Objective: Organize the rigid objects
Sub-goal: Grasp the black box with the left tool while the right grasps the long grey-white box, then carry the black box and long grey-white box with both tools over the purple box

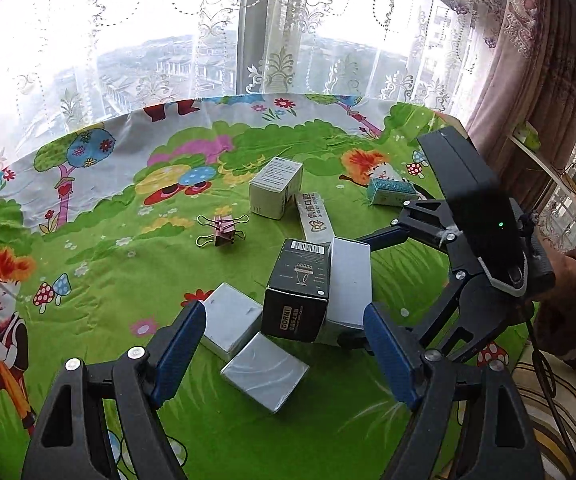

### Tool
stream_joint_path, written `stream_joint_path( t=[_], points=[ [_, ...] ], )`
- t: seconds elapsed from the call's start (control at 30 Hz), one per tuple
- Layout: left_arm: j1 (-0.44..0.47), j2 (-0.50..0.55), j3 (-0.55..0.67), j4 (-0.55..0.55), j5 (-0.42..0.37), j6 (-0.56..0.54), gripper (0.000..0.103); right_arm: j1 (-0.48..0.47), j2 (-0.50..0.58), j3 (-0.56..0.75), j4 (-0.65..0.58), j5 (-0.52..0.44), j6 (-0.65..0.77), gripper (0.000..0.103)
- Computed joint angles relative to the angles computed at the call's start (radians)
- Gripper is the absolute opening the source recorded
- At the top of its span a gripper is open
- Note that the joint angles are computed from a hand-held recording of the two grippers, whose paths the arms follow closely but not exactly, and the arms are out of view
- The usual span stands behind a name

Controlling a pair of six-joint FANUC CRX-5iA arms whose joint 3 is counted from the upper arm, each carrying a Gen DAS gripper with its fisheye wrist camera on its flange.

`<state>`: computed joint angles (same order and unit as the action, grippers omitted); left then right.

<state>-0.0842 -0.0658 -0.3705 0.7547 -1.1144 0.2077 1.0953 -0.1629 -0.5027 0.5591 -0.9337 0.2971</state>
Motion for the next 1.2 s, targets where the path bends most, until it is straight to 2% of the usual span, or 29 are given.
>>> stream_joint_path(
  t=[0.2,0.27,0.33,0.37,0.43,0.6,0.77,1.0,1.2],
  points=[
    [-0.048,0.060,0.048,-0.038,-0.013,0.030,0.080,-0.011,-0.003,-0.014,0.000,0.040,0.012,0.097],
    [-0.059,0.078,0.063,-0.048,-0.025,0.035,0.074,-0.012,-0.003,-0.018,-0.001,0.049,0.014,0.097],
    [-0.069,0.095,0.084,-0.071,-0.033,0.052,0.056,-0.009,-0.001,-0.018,-0.004,0.048,0.018,0.095],
    [-0.070,0.103,0.092,-0.076,-0.042,0.055,0.052,-0.009,-0.001,-0.017,-0.008,0.049,0.022,0.090],
    [-0.071,0.114,0.102,-0.080,-0.053,0.060,0.042,-0.006,-0.002,-0.018,-0.007,0.047,0.020,0.087],
    [-0.061,0.106,0.089,-0.064,-0.057,0.062,0.041,0.008,-0.001,-0.016,-0.002,0.029,-0.002,0.086],
    [-0.027,0.080,0.051,0.007,-0.074,0.067,0.041,0.043,-0.008,-0.006,0.023,-0.035,-0.085,0.086],
    [0.037,0.004,-0.035,0.103,-0.120,0.042,0.041,0.133,0.004,0.045,0.074,-0.201,-0.243,0.086],
    [0.119,-0.085,-0.124,0.162,-0.152,0.027,0.041,0.218,0.065,0.123,0.088,-0.348,-0.320,0.086]
  ],
)
